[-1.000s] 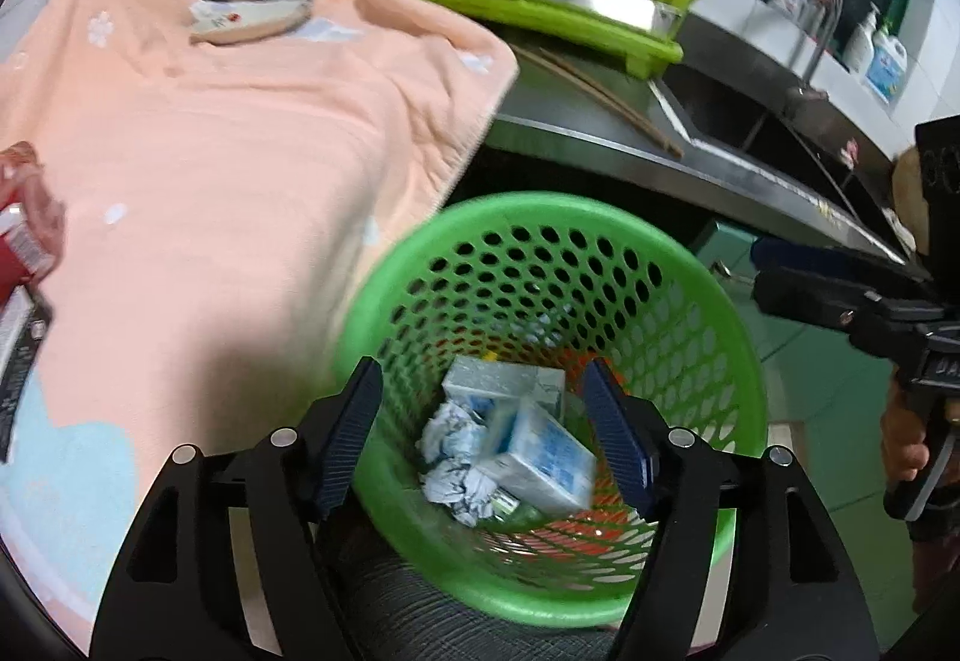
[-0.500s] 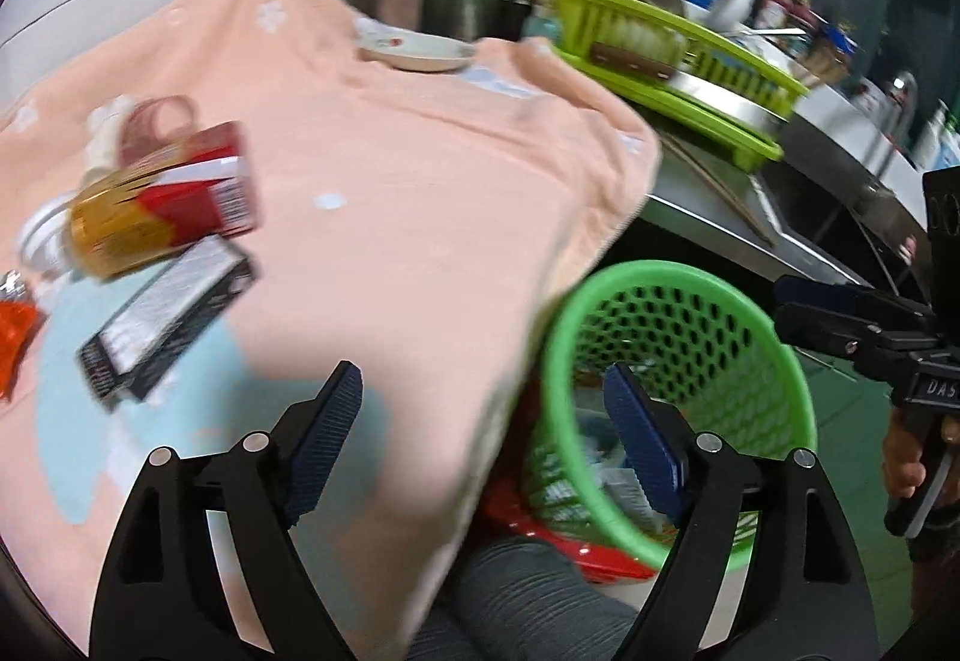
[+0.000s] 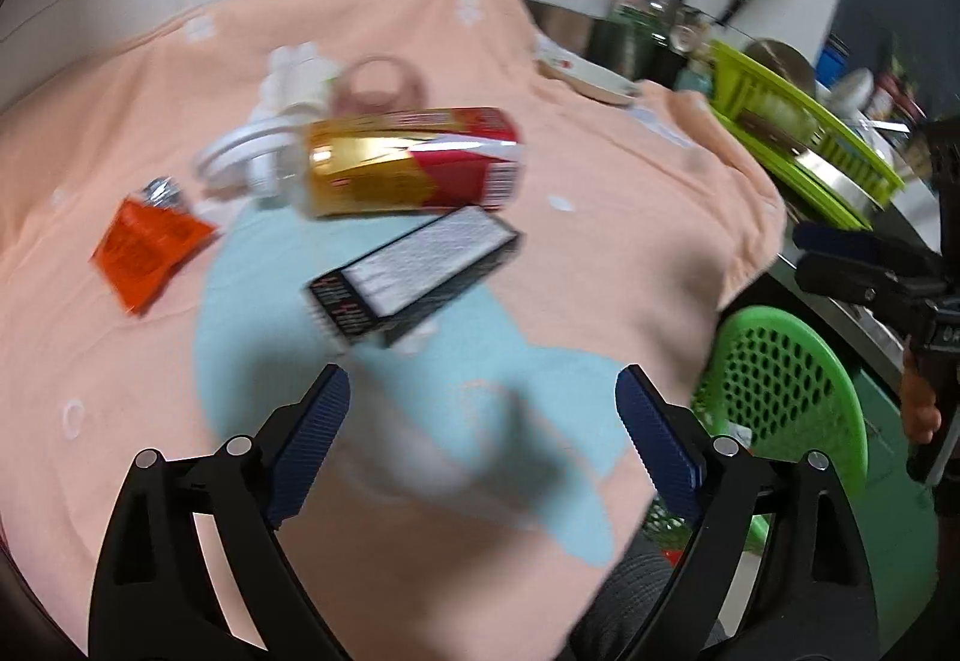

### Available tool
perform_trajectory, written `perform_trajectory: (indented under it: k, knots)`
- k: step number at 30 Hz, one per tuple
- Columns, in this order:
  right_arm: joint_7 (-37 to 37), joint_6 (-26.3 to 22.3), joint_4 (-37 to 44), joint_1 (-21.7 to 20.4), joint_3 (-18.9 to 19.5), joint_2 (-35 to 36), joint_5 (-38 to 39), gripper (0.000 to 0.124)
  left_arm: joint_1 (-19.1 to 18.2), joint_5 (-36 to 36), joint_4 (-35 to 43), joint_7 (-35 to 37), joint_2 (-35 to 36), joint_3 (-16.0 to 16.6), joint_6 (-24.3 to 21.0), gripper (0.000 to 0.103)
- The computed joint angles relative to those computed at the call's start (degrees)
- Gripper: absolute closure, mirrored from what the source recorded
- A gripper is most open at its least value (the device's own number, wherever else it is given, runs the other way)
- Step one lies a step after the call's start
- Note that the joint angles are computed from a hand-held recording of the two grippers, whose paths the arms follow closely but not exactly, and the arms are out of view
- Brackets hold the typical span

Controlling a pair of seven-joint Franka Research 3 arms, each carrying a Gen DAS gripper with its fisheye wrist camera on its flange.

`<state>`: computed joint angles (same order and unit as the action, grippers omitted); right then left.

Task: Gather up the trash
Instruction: 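Move both grippers back over the trash items on the towel, then grasp the yellow-red Dongpeng drink bottle with the right gripper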

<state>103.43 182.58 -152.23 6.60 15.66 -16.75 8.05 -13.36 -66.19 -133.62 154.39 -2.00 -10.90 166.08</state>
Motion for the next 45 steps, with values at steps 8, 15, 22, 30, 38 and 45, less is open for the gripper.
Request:
perform_trajectory:
  k: [8,15,22,30,38,45]
  knots:
    - [-21.4,-8.2,21.1,11.8,-10.6,16.0,5.6,0.043,2.6,1.4,0.7,-2.9,1.3,1.2,1.6,0.014]
    - [-31.2,-17.5,39.6,12.7,-11.0,28.9,-0.9,0.039,4.7,1.0,1.3,-2.9,2.1,1.2,1.7,0.014]
    - [-40.7,-28.3,56.0,13.0,-11.1,40.4,-3.5,0.039,6.3,0.8,1.9,-2.2,3.2,1.0,0.8,0.014]
    - [-47.4,-39.6,71.4,13.8,-12.2,50.7,-4.8,0.039,8.1,2.3,3.5,-3.6,5.2,0.3,0.1,0.014]
    - [-49.2,-47.0,80.8,14.5,-13.4,57.3,-5.2,0.039,9.1,1.9,4.6,-1.8,6.4,-1.1,-0.1,0.014]
    - [-49.5,-50.2,85.1,14.5,-13.7,60.4,-4.8,0.046,9.6,4.2,5.8,-2.3,7.3,-1.8,-1.0,0.014]
